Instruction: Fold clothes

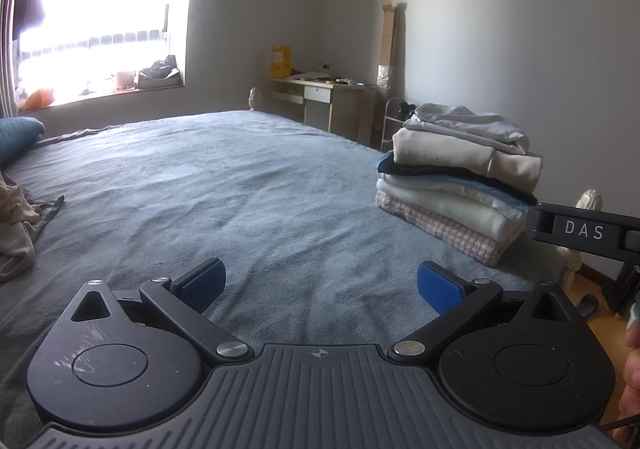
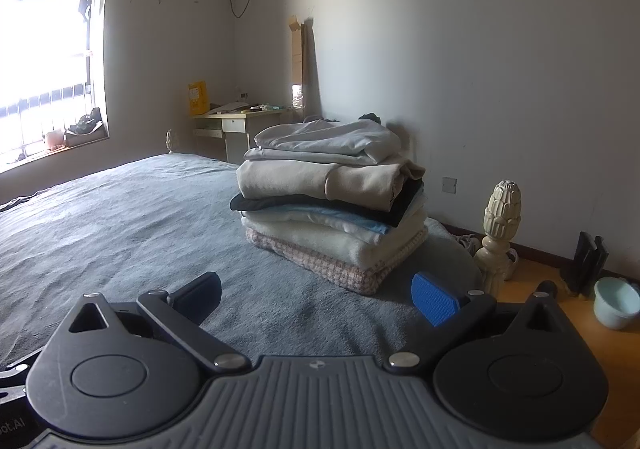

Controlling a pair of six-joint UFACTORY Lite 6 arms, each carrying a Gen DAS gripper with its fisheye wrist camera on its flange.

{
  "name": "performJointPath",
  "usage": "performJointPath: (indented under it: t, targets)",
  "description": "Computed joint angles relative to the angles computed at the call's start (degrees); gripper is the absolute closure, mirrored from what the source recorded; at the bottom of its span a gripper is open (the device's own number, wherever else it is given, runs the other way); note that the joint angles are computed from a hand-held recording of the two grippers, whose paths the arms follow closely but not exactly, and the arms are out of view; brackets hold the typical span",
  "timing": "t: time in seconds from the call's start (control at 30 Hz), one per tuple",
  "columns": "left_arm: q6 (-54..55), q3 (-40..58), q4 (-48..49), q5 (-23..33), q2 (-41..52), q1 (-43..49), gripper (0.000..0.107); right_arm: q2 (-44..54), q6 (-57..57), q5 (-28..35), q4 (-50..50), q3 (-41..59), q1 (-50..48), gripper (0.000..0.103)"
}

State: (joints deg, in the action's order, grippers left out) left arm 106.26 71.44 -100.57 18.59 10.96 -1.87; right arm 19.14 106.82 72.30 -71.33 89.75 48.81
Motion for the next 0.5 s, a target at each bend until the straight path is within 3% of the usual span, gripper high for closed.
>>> performJointPath:
  t: [0.5]
  targets:
    - [-1.4, 0.2, 1.8, -0.8, 0.1, -1.6, 0.004, -1.0, 1.1, 0.3, 0.8, -1.8, -0.1, 0.0]
